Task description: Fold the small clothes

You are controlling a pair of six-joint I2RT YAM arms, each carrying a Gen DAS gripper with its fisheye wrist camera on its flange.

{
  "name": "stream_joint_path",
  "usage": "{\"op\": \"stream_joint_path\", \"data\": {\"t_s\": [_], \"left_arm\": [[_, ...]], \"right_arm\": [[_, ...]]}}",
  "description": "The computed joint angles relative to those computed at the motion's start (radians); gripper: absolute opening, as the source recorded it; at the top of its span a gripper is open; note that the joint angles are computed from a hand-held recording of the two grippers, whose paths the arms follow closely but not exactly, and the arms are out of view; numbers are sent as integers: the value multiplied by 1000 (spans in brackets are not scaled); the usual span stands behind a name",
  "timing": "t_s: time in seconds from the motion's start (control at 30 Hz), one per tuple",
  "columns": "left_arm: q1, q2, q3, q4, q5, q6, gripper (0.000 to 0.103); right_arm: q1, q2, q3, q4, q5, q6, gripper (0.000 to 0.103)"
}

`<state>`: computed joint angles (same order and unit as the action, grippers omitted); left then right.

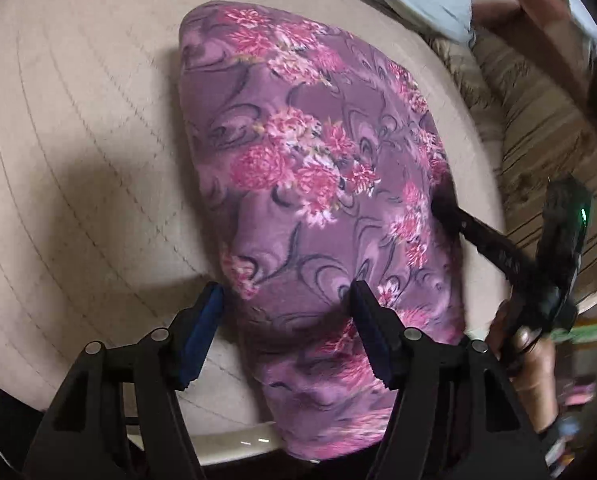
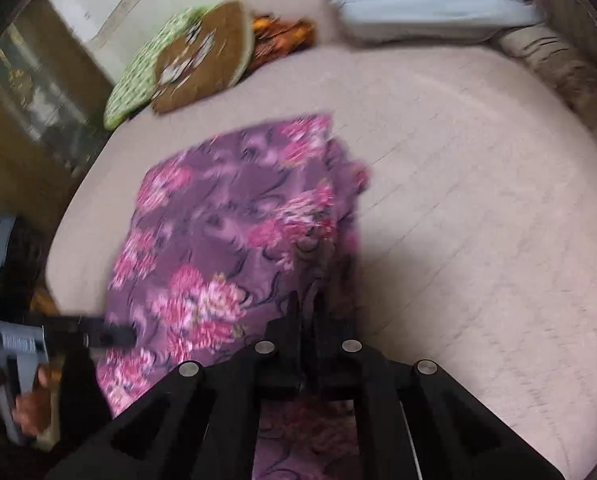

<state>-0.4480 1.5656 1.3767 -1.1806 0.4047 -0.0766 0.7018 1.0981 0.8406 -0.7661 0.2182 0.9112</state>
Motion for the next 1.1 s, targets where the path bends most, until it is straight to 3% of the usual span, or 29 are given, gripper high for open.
{"op": "stream_joint_path", "data": {"t_s": [0.13,0.27,0.37,0.43,0.53,0.6,0.63,0.67,0.7,0.77,0.87,0.97,1.0,1.1], "left_arm": [[7,-70,28,-51,17,17,64],[-10,-180,-58,-62,37,73,64],[-143,-195,-126,8,-77,27,64],[-183,-182,-134,27,-120,23,64],[-124,-166,-88,-17,-44,46,64],[-29,-156,-44,-56,20,86,64],[13,-135,-13,-65,51,84,64],[47,-111,12,-71,78,75,64],[68,-78,34,-68,102,43,64],[101,-10,68,-71,152,10,64],[132,59,61,-62,221,-8,66],[120,79,31,-20,237,-36,76],[111,84,26,-13,243,-46,81],[101,77,16,8,258,-62,84]], "right_arm": [[2,-144,-55,-21,-24,85,14],[205,-329,-58,-58,24,155,14],[341,-236,-47,-115,62,226,17],[315,-113,-52,-134,2,234,14],[343,-91,-28,-143,42,252,14],[340,-153,-16,-147,82,256,26],[312,-215,-31,-129,104,258,34],[273,-245,-46,-111,100,256,53],[218,-265,-63,-82,81,249,57],[41,-309,-129,25,-52,186,57],[-98,-291,-204,115,-159,158,57],[-112,-293,-301,301,-236,145,57],[-140,-227,-294,376,-297,117,57],[-102,-107,-250,472,-369,50,58]]}}
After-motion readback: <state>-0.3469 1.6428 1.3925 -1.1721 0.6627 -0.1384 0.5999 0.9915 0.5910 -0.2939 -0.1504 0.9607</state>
